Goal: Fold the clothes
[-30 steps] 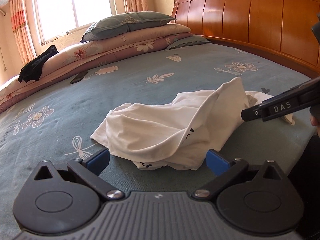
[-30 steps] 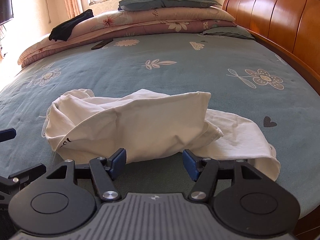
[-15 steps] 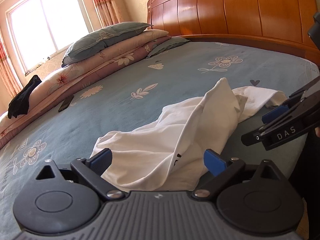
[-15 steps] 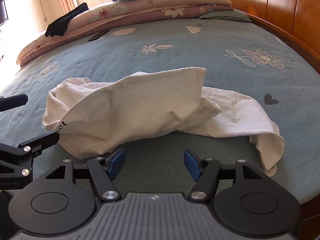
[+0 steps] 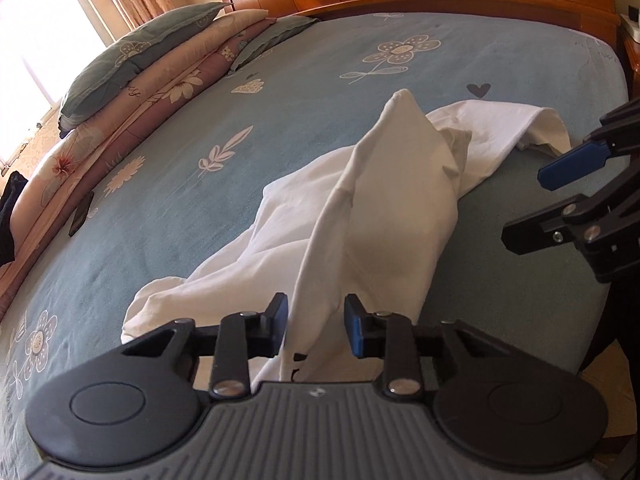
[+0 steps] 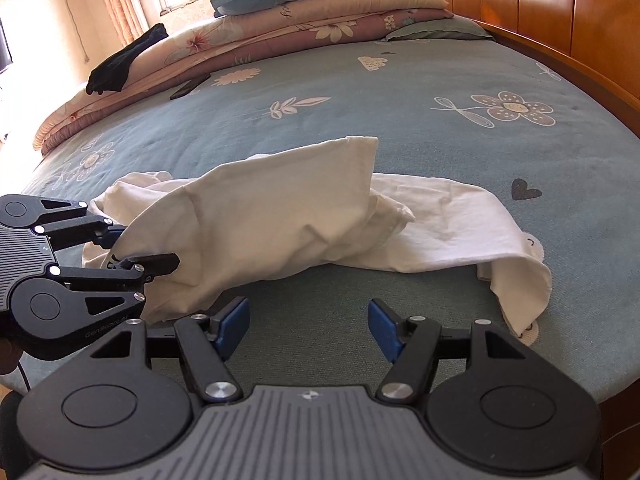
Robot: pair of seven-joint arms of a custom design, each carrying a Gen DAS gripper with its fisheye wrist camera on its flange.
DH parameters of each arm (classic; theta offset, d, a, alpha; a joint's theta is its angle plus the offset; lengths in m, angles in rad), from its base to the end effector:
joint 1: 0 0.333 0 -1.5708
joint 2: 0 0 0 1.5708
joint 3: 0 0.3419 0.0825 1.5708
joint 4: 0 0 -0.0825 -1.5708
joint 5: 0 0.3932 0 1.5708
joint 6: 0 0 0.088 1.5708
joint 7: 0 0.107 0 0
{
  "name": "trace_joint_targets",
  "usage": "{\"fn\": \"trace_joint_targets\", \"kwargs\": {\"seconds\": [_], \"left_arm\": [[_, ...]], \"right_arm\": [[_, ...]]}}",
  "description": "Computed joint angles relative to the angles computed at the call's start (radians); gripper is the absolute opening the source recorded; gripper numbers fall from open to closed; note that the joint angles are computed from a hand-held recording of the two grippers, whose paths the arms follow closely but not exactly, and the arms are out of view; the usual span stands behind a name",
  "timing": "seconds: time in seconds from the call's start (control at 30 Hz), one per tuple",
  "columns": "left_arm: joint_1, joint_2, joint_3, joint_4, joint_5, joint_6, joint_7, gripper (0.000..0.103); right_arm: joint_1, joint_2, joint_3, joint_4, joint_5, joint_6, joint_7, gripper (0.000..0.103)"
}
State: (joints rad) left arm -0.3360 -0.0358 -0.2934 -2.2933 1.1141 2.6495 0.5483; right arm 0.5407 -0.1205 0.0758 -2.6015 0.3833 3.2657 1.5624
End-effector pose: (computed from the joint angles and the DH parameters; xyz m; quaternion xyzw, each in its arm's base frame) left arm 0.4213 -0.3377 0.4141 -0.4636 0.8020 -0.1762 0.3329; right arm 0.4126 0.2468 0.4046 -0.7247 0.5755 -0.1331 0.3547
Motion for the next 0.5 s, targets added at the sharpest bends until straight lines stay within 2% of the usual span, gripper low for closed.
{"fn": "trace_joint_targets", "kwargs": {"seconds": [0.03, 0.1, 0.2, 0.33, 0.5], "left_arm": [[0.000, -0.006, -0.001, -0.005, 0.009, -0.005, -0.017, 0.011], [0.001, -0.023, -0.003, -0.016, 0.033, -0.014, -0.055, 0.008], [0.015, -0.081, -0.007, -0.043, 0.072, -0.039, -0.131, 0.006], [0.047, -0.181, -0.021, -0.084, 0.135, -0.095, -0.220, 0.005], [0.094, -0.312, -0.027, -0.149, 0.133, -0.131, -0.259, 0.005]], "right_arm": [[-0.014, -0.002, 0.012, -0.003, -0.002, 0.003, 0.004, 0.070], [-0.017, -0.005, 0.014, -0.006, -0.005, 0.007, 0.007, 0.070], [-0.031, -0.008, 0.026, -0.009, -0.012, 0.009, 0.015, 0.070], [-0.128, -0.014, 0.123, -0.010, -0.039, 0.001, 0.039, 0.070], [-0.157, -0.019, 0.153, -0.013, -0.066, -0.004, 0.062, 0.070]]}}
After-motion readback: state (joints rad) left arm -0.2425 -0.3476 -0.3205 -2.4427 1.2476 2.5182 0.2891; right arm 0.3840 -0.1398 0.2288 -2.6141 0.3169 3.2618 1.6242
